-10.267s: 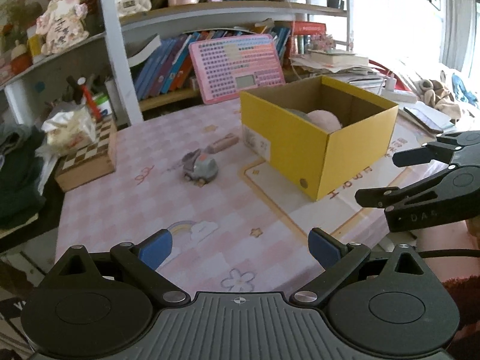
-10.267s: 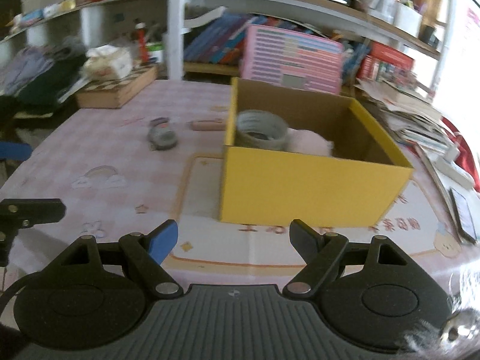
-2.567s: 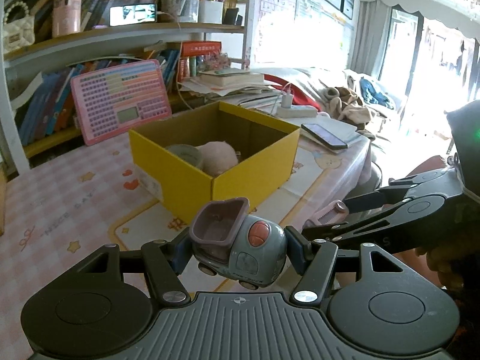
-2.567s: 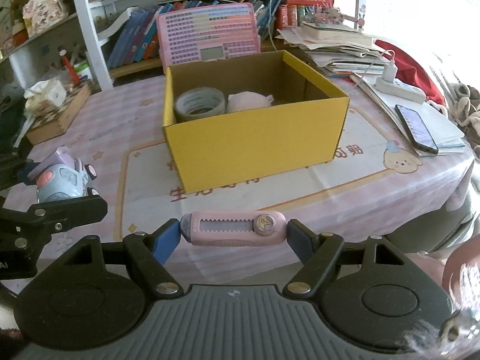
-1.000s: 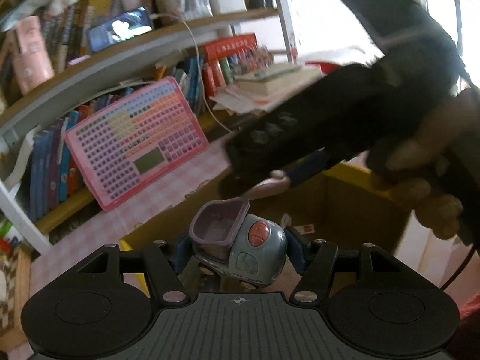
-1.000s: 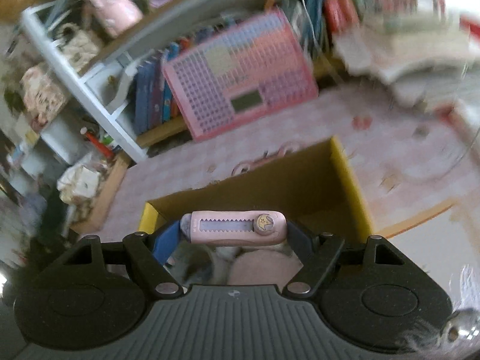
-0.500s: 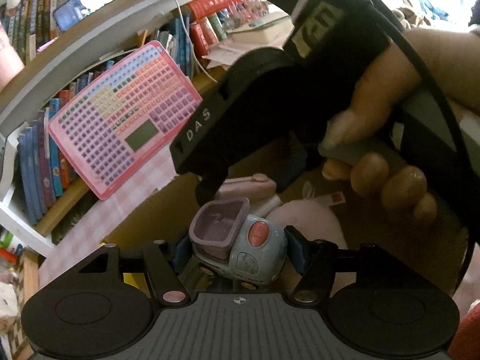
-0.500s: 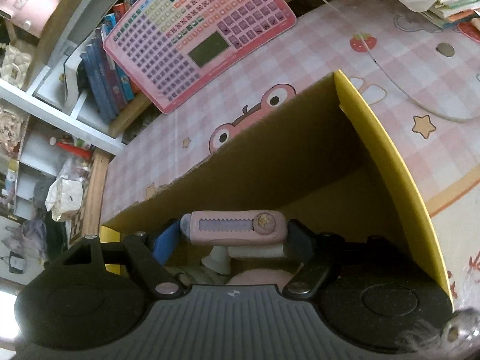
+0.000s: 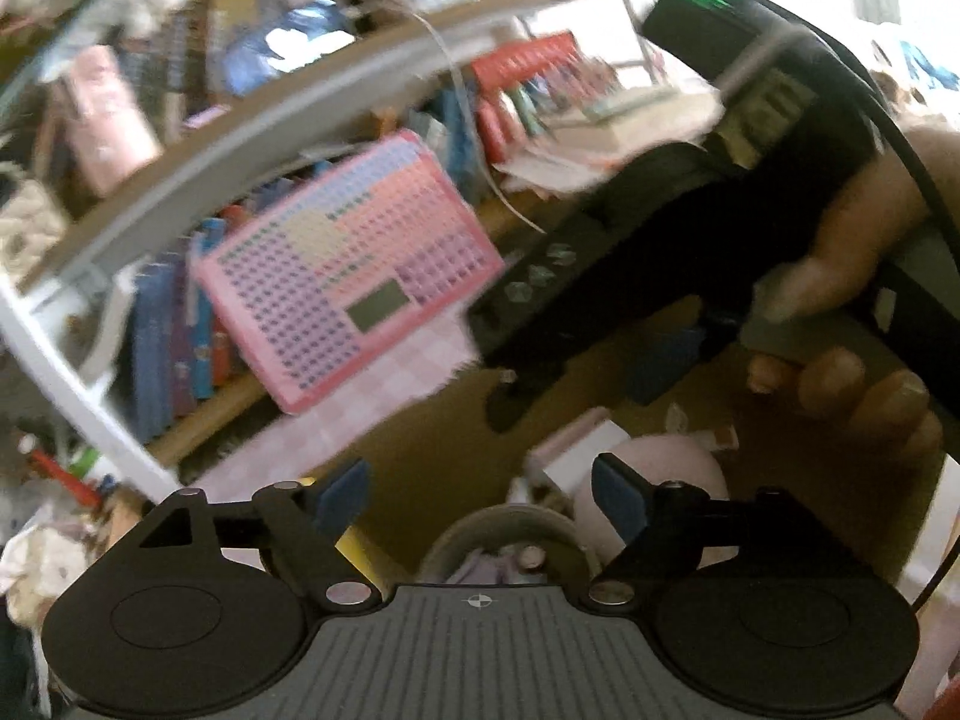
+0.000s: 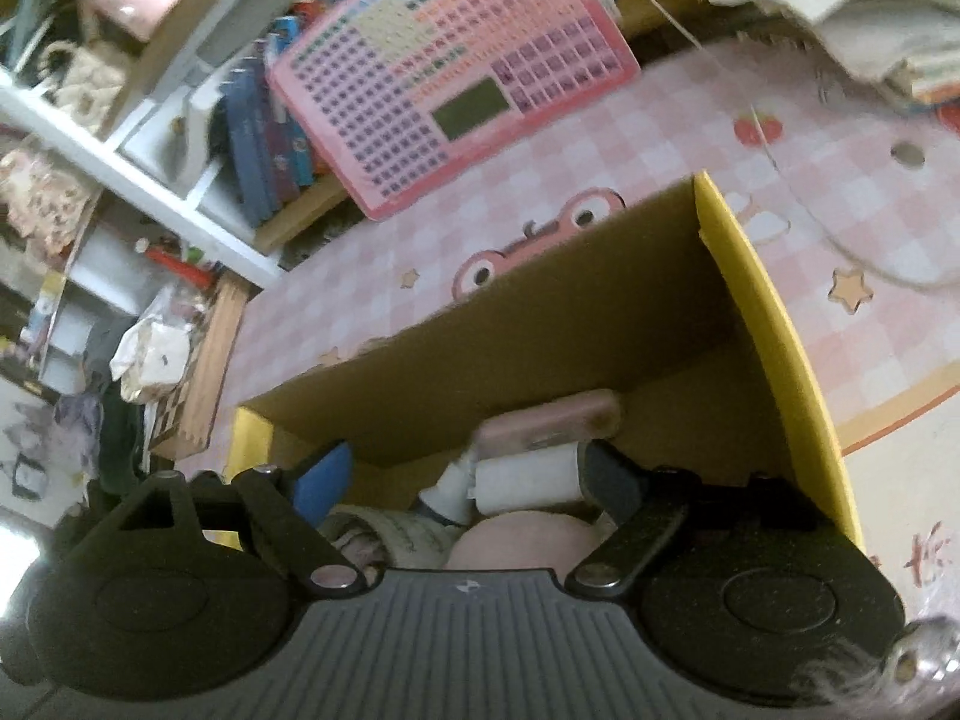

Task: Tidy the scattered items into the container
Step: 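Lower the truck and cutter into the yellow box and open both tools, then lift both open tools out of the yellow box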

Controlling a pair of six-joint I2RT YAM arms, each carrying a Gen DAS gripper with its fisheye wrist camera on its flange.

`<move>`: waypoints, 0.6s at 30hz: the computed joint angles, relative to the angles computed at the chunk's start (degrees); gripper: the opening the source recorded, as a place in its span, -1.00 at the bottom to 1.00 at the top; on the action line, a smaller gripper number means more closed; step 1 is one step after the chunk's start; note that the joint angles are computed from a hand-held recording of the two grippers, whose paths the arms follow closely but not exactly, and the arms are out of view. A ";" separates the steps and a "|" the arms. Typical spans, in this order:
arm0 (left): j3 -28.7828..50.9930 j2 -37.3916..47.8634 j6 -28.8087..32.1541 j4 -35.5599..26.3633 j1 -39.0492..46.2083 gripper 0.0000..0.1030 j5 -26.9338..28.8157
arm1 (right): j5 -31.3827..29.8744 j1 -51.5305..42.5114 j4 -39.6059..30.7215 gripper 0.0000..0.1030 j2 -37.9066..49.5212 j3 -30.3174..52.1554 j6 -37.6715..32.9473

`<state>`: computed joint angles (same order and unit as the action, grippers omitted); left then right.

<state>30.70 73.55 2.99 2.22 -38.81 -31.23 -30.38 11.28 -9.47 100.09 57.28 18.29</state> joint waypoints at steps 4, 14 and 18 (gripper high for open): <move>-2.77 -12.12 -6.11 -6.74 -2.32 0.77 -4.66 | 0.68 0.23 1.62 0.63 -7.32 -5.06 -1.95; -3.05 -34.72 -34.70 -39.24 -20.43 0.92 -25.69 | 9.96 4.31 4.15 0.65 -33.40 -23.46 -7.95; 0.33 -31.25 -67.13 -66.93 -36.77 0.95 -34.08 | 20.57 12.13 2.85 0.66 -47.28 -31.49 -8.44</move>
<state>31.03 42.30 -64.14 -64.71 -75.59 -65.31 -9.81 23.41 -6.62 52.81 25.79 9.85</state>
